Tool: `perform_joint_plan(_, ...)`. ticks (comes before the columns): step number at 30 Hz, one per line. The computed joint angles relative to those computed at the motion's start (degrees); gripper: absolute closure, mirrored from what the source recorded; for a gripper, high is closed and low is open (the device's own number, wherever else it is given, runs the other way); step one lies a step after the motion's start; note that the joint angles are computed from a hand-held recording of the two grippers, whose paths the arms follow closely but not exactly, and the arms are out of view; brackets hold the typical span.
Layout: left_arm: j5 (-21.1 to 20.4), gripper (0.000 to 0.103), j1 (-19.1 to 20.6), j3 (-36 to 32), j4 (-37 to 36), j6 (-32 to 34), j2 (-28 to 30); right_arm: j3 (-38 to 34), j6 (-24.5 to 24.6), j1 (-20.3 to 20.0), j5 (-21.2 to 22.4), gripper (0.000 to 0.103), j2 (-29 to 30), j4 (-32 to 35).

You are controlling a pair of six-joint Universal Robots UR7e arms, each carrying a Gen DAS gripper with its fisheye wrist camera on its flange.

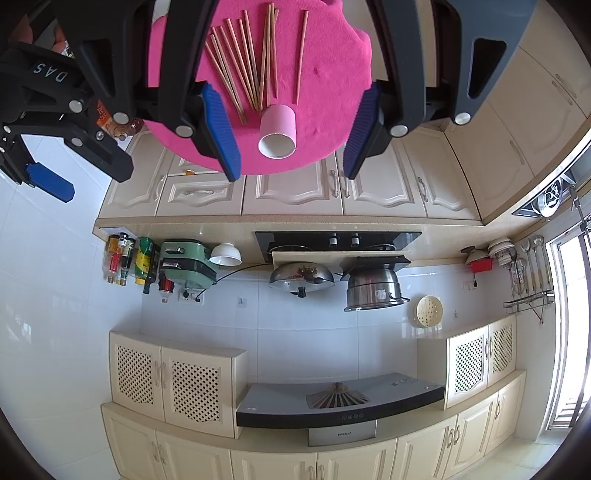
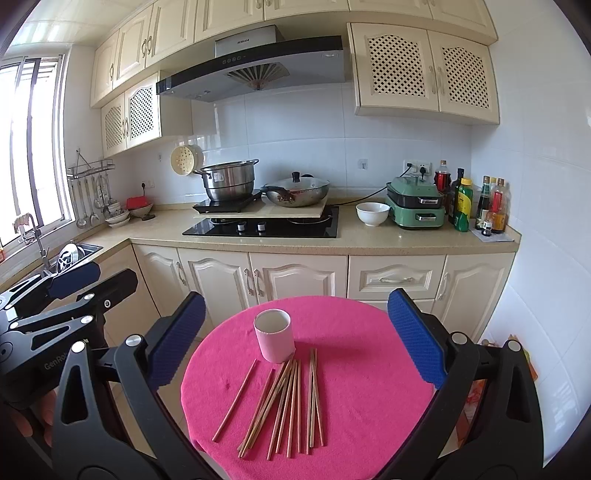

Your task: Organize utensils

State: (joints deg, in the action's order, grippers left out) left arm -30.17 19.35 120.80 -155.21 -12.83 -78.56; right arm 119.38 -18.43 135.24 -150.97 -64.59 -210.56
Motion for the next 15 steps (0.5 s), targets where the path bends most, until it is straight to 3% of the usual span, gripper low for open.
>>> perform_joint_plan(15,-0.99,0.046,1.61,-1.09,0.35,0.44,1.12,-0.65,2.03,-1.15,0.64,0.006,0.16,2.83)
